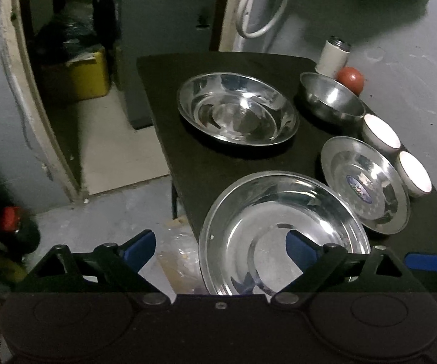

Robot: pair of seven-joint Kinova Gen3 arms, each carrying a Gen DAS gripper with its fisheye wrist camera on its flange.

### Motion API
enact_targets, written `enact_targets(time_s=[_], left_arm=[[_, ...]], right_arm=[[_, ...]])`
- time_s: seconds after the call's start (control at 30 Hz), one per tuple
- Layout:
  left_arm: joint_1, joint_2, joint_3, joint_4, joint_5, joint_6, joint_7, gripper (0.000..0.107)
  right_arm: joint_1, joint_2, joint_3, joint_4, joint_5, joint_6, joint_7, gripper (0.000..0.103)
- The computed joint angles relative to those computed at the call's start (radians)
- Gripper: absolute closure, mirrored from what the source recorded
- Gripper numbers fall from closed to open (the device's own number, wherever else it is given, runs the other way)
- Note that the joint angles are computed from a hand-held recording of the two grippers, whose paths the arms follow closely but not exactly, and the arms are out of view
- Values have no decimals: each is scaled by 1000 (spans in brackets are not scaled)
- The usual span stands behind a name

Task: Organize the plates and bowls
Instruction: 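Move the left gripper to the large steel plate rim while the right gripper approaches its rim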

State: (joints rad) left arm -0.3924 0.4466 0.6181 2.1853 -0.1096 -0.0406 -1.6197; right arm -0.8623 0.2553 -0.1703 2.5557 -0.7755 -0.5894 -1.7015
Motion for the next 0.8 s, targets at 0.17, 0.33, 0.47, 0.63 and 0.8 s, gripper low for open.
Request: enact_targets(time_s=[0.17, 0.33, 0.47, 0.63, 0.8], left_arm=[[-145, 75, 142, -41, -30, 47, -56, 17], [-229, 141, 223, -99, -9, 100, -160, 17], [-247, 185, 244, -161, 11, 138, -241, 16], [-242, 243, 247, -250, 48, 164, -329, 14], [-193, 300, 210, -352, 95, 171, -395, 13]], right_arm=[[-58, 25, 18, -49, -140, -1, 58, 11], [-101, 39, 24, -93, -283, -21, 117, 11], [-105, 49, 28, -143, -388, -19, 198, 11], [-100, 55, 14, -206, -508, -68, 332, 11], [-8, 86, 27, -274, -439, -55, 401, 11]])
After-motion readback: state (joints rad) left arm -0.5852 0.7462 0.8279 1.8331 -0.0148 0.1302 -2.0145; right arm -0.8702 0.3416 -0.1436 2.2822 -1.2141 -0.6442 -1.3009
